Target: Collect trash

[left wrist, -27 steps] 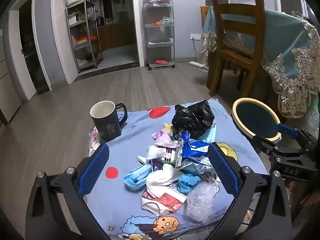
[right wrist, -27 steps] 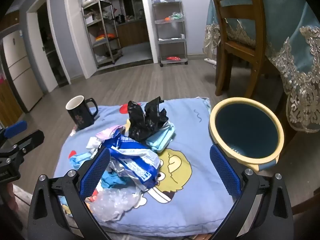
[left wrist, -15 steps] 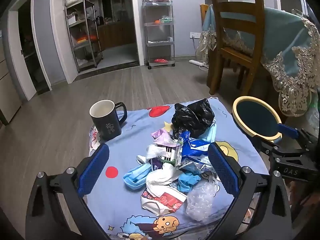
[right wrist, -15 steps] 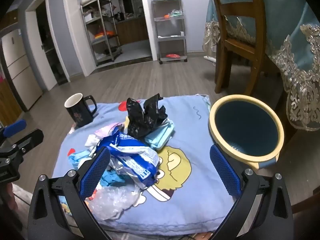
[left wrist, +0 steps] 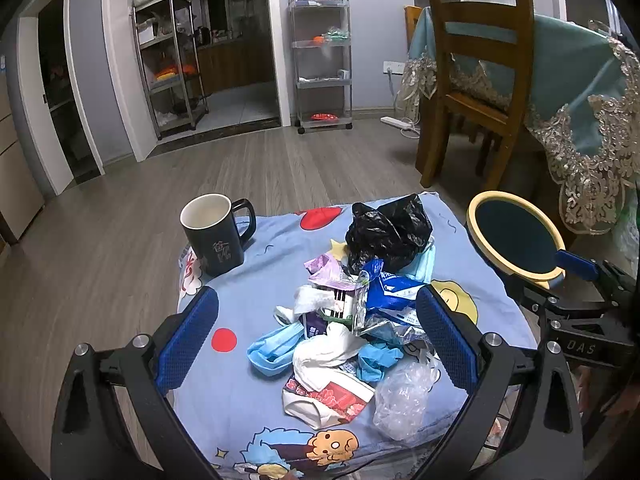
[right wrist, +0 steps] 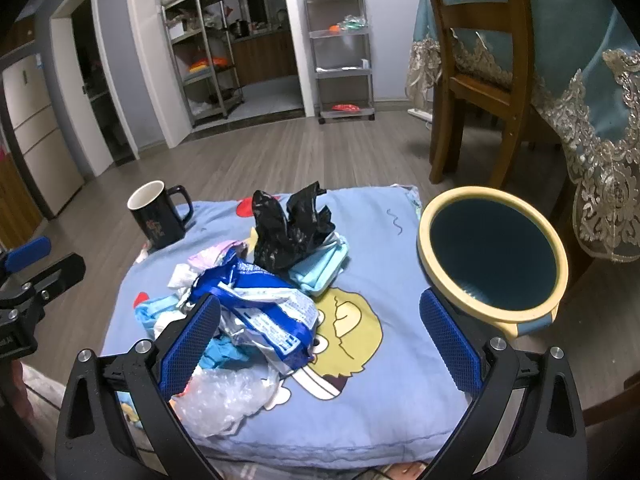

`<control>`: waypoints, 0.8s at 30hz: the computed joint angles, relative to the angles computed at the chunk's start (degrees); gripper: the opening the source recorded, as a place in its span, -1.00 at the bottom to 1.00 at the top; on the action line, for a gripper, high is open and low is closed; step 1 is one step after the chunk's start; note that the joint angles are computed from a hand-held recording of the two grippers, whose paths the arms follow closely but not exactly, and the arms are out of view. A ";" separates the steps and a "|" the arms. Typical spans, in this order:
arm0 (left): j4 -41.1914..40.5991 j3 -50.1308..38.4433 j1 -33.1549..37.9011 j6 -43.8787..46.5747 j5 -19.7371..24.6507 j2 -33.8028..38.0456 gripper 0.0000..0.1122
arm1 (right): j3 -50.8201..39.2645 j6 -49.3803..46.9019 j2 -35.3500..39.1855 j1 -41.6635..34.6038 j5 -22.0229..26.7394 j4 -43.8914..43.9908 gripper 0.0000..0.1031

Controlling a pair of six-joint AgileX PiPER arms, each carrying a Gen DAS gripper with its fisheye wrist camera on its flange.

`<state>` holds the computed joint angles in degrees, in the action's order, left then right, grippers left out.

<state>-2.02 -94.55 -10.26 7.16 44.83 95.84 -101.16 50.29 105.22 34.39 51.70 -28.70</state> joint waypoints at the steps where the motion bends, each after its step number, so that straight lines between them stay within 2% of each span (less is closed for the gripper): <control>1: 0.09 -0.05 -0.02 -0.08 0.01 0.07 0.73 | 0.03 0.08 0.01 0.02 0.12 -0.05 0.93; 24: 4.61 0.05 -1.49 -3.26 0.50 0.75 0.73 | -0.86 -2.27 0.33 -0.54 0.89 1.90 0.93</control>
